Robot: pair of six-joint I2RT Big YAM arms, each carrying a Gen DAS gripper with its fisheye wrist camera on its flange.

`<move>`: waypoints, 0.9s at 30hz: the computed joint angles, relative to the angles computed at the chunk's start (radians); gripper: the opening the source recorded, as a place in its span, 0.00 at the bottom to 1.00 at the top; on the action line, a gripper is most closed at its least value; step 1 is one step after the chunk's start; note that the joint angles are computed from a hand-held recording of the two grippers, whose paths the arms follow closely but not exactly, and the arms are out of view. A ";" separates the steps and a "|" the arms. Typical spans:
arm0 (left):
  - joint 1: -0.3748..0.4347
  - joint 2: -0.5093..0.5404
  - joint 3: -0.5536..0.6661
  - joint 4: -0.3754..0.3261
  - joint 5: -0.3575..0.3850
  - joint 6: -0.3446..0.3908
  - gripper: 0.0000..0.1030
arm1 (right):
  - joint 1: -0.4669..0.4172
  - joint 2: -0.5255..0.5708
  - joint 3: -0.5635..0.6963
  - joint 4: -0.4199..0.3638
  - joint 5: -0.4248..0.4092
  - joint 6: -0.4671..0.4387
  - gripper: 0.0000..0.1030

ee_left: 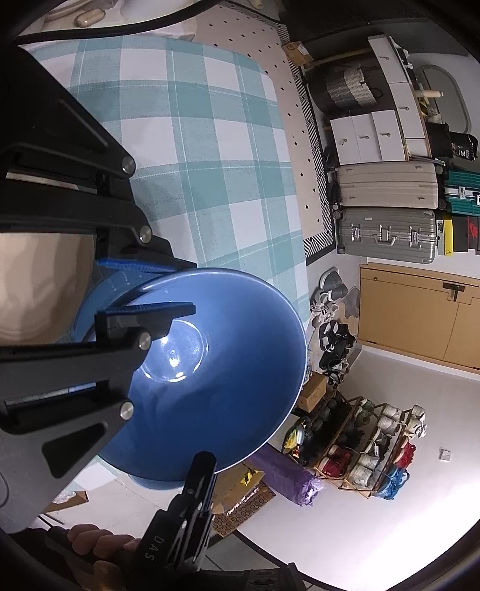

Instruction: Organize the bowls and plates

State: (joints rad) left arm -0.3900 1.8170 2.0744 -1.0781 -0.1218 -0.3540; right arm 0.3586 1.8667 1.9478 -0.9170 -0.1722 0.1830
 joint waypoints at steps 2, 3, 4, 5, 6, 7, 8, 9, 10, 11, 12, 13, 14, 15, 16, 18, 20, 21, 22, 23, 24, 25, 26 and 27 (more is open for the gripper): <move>0.005 -0.003 -0.016 0.011 0.005 0.001 0.10 | 0.001 0.000 -0.008 0.006 -0.003 0.002 0.13; 0.008 -0.007 -0.028 0.019 0.009 0.001 0.10 | 0.000 0.005 -0.004 0.002 -0.006 0.003 0.13; 0.009 -0.007 -0.028 0.018 0.008 0.002 0.10 | 0.000 0.006 -0.005 0.003 -0.007 0.003 0.13; 0.010 -0.009 -0.037 0.023 0.009 0.002 0.10 | 0.001 0.009 -0.006 0.003 -0.007 0.001 0.13; 0.012 -0.010 -0.045 0.028 0.009 0.005 0.10 | 0.002 0.007 -0.009 0.002 -0.006 0.001 0.13; 0.014 -0.011 -0.054 0.033 0.010 0.006 0.10 | 0.002 0.006 -0.014 0.005 -0.008 0.003 0.13; 0.015 -0.011 -0.059 0.036 0.012 0.006 0.10 | 0.003 0.006 -0.017 0.005 -0.008 0.004 0.13; 0.015 -0.009 -0.065 0.039 0.012 0.009 0.10 | 0.002 0.004 -0.021 0.006 -0.009 0.004 0.13; 0.016 -0.013 -0.076 0.045 0.013 0.010 0.10 | 0.003 0.004 -0.024 0.006 -0.009 0.005 0.13; 0.017 -0.011 -0.081 0.048 0.013 0.010 0.10 | 0.004 0.004 -0.026 0.008 -0.009 0.006 0.13; 0.017 -0.013 -0.088 0.051 0.013 0.010 0.10 | 0.003 0.006 -0.027 0.008 -0.009 0.006 0.13; 0.017 -0.010 -0.089 0.052 0.014 0.009 0.10 | 0.003 0.009 -0.024 0.006 -0.010 0.006 0.13; 0.018 -0.008 -0.092 0.056 0.016 0.008 0.10 | 0.003 0.010 -0.023 0.005 -0.010 0.007 0.13; 0.019 -0.007 -0.098 0.060 0.019 0.008 0.10 | 0.003 0.015 -0.018 0.001 -0.009 0.007 0.13; 0.021 -0.007 -0.103 0.064 0.021 0.009 0.10 | 0.002 0.016 -0.018 0.001 -0.008 0.006 0.13; 0.022 -0.005 -0.114 0.073 0.025 0.011 0.10 | 0.002 0.019 -0.017 0.001 -0.006 0.005 0.13; 0.023 -0.002 -0.122 0.079 0.026 0.012 0.10 | 0.002 0.019 -0.022 0.002 -0.004 0.004 0.13; 0.023 0.000 -0.122 0.079 0.027 0.013 0.10 | 0.001 0.020 -0.023 0.002 -0.004 0.003 0.13; 0.024 0.003 -0.123 0.080 0.027 0.013 0.10 | 0.001 0.023 -0.023 0.003 -0.003 0.003 0.13; 0.024 0.008 -0.124 0.082 0.028 0.013 0.10 | 0.002 0.024 -0.024 0.002 -0.002 0.003 0.13; 0.025 0.008 -0.126 0.083 0.029 0.014 0.10 | 0.003 0.025 -0.025 0.001 0.000 0.004 0.13; 0.025 0.010 -0.128 0.085 0.029 0.013 0.10 | 0.003 0.025 -0.029 0.003 0.000 0.002 0.13; 0.025 0.014 -0.129 0.088 0.029 0.013 0.10 | 0.003 0.025 -0.032 0.003 0.001 0.002 0.13; 0.025 0.015 -0.131 0.090 0.030 0.013 0.10 | 0.003 0.028 -0.031 0.000 0.001 0.001 0.13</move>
State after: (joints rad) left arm -0.3651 1.8320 1.9438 -0.9884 -0.0923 -0.3410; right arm 0.3619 1.8943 1.9169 -0.9165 -0.1711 0.1839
